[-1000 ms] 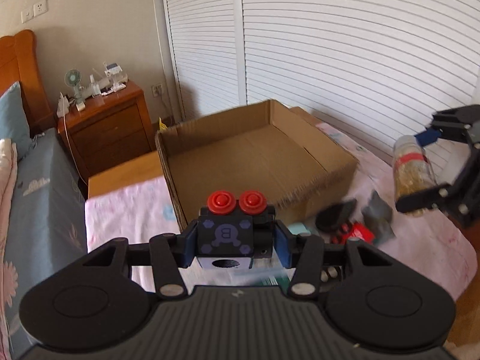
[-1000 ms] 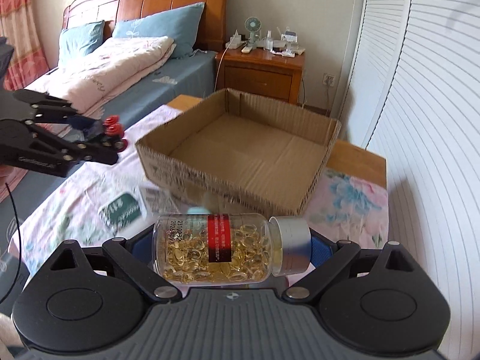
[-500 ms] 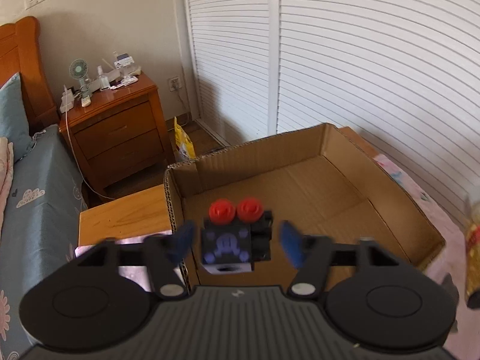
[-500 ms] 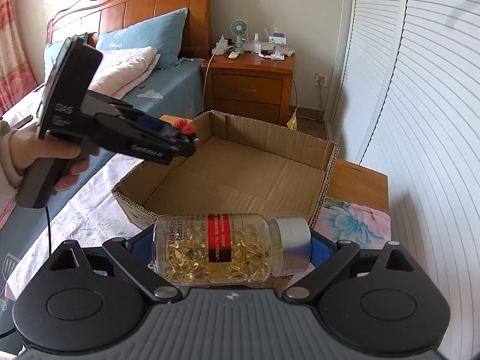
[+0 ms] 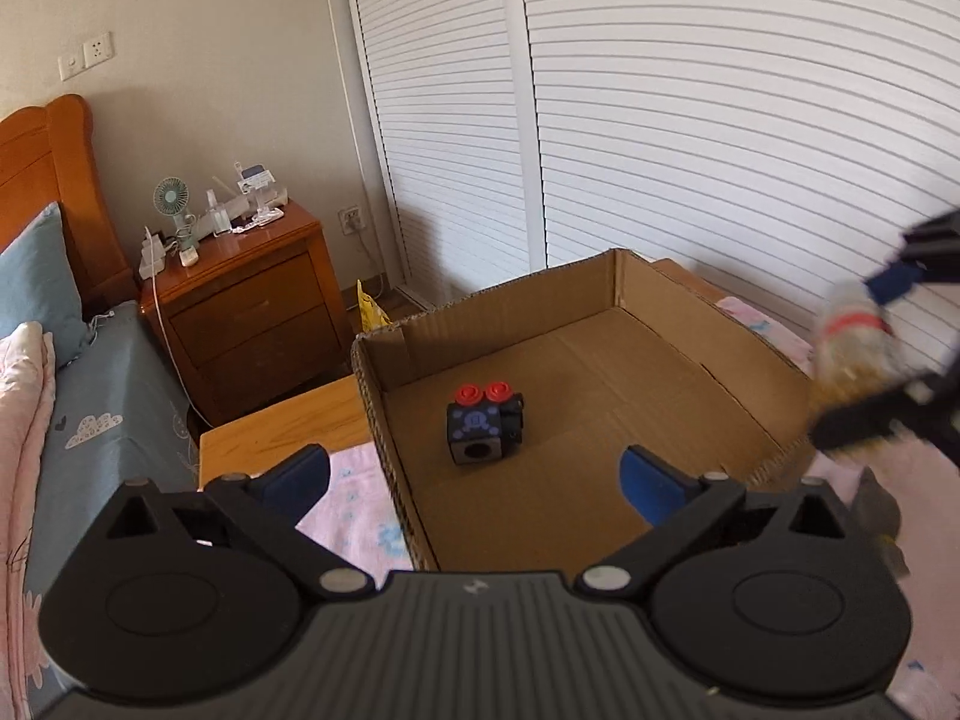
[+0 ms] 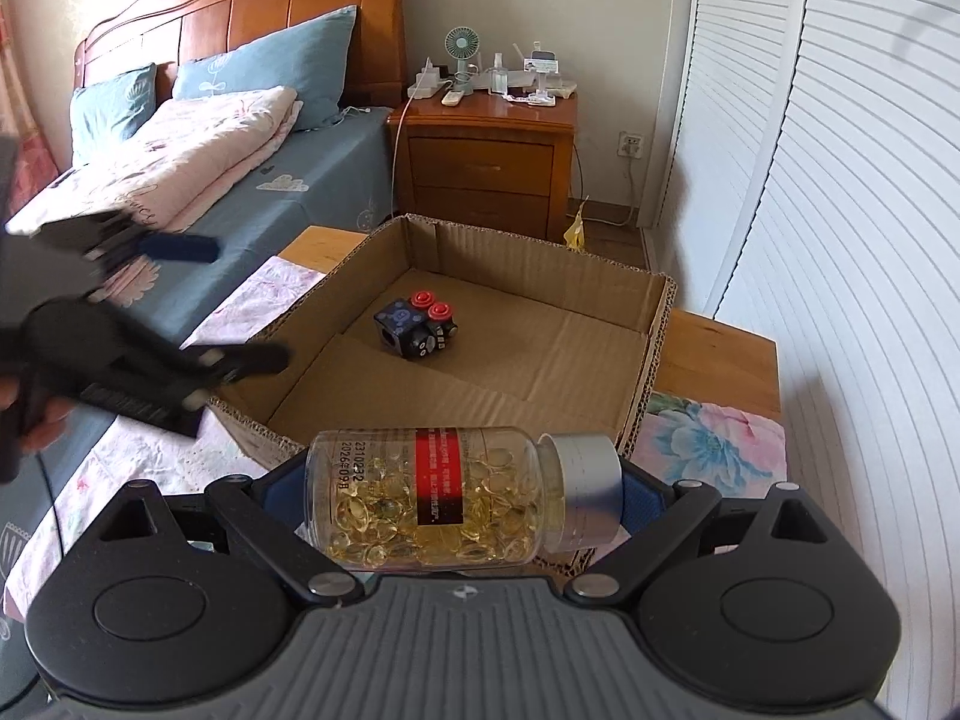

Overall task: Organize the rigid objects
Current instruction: 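Lower the capsule bottle into the box and open the right gripper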

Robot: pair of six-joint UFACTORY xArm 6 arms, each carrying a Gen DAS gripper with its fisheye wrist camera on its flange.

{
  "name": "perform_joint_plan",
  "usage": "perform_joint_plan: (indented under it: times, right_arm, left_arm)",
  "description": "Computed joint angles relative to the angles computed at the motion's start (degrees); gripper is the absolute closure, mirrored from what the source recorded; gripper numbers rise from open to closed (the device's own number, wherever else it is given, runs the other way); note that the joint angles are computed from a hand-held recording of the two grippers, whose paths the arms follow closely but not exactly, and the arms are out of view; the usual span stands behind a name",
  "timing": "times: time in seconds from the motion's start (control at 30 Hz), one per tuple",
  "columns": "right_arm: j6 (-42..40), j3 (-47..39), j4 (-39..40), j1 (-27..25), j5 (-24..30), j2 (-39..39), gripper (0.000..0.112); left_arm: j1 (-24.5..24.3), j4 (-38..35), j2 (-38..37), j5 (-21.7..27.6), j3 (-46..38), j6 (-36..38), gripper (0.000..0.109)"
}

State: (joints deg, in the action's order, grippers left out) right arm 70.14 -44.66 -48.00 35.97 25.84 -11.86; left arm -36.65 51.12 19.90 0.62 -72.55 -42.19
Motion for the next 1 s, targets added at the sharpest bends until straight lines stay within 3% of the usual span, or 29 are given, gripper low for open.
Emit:
perform_joint_plan:
  times: [0.1, 0.2, 0.3, 0.5, 0.6, 0.73, 1.0]
  right_arm:
    - [-0.5, -2.2, 1.1, -1.3, -0.4, 2.3, 0.014]
    - [-1.2, -5.4, 1.7, -2.9, -0.4, 5.5, 0.014]
    - [-2.3, -9.8, 3.0, -4.5, 0.4, 9.7, 0.014]
    - [-2.1, -18.7, 3.1, -7.1, 3.0, 18.3, 0.011]
    - [0.4, -19.6, 1.2, -8.3, 0.8, 19.9, 0.009]
    - [1.2, -18.4, 1.5, -8.0, 0.7, 18.8, 0.009]
    - [5.3, -12.3, -1.6, -4.8, 3.1, 11.2, 0.009]
  left_arm:
    - [0.8, 9.8, -3.4, -0.7, 3.3, -10.5, 0.006]
    - [1.3, 12.0, -6.8, -2.5, 7.9, -14.1, 0.006]
    - [1.3, 22.5, -9.1, -1.4, 9.8, -24.7, 0.006]
    - [0.5, 27.4, -11.9, 0.2, 13.2, -33.0, 0.006]
    - [-0.1, 36.3, -12.7, 0.9, 13.5, -43.1, 0.006]
    - [-0.6, 37.2, -13.4, 0.4, 14.4, -45.1, 0.006]
    - [-4.9, 40.4, -16.4, 6.7, 16.4, -47.8, 0.006]
